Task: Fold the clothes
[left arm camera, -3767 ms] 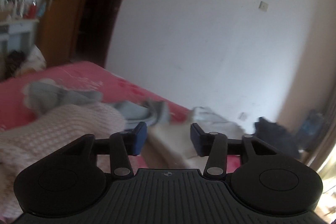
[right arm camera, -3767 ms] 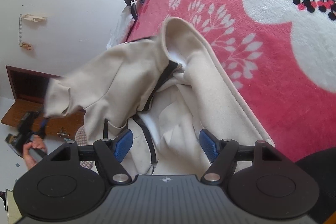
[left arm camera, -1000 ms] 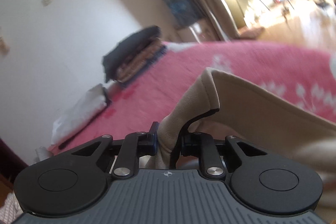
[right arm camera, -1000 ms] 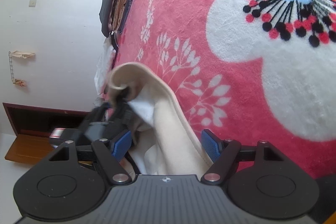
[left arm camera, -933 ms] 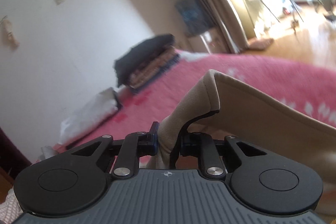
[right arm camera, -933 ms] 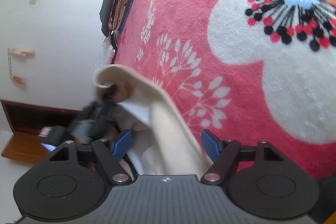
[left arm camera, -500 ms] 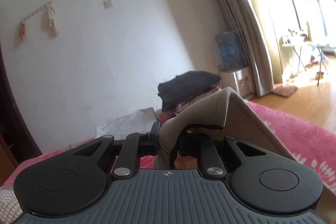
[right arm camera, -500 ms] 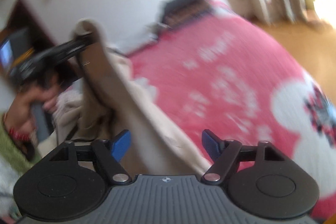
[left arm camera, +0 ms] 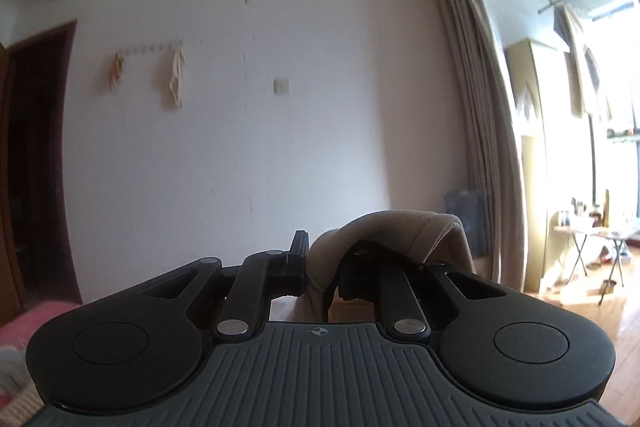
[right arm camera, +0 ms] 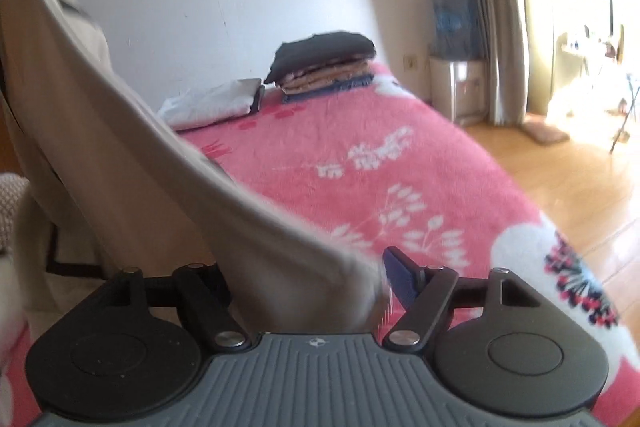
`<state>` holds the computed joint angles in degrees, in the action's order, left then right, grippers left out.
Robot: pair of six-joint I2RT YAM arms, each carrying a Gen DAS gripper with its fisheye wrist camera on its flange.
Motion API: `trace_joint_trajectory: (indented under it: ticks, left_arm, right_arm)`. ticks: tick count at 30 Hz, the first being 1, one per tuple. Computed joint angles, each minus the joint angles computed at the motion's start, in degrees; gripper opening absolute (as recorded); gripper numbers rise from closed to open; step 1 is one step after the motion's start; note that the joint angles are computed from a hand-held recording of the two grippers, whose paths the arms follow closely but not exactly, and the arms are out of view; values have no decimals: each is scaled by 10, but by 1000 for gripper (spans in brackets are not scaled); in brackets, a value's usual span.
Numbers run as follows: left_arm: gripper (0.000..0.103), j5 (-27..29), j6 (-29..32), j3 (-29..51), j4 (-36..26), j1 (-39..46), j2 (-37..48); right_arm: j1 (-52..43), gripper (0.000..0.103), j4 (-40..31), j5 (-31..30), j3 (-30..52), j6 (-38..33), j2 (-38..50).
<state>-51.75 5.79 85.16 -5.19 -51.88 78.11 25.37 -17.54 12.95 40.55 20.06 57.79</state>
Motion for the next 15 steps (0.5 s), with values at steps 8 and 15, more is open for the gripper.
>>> trace_joint_trajectory:
  ticks: [8,15]
  left_arm:
    - [13,-116,204,20,151,-76,-31]
    - [14,-145,567,-22,512,-139,-39]
  right_arm:
    - [37,60,57,107,50,-58,-14]
    - [-32,57,133,88,187,-226,-50]
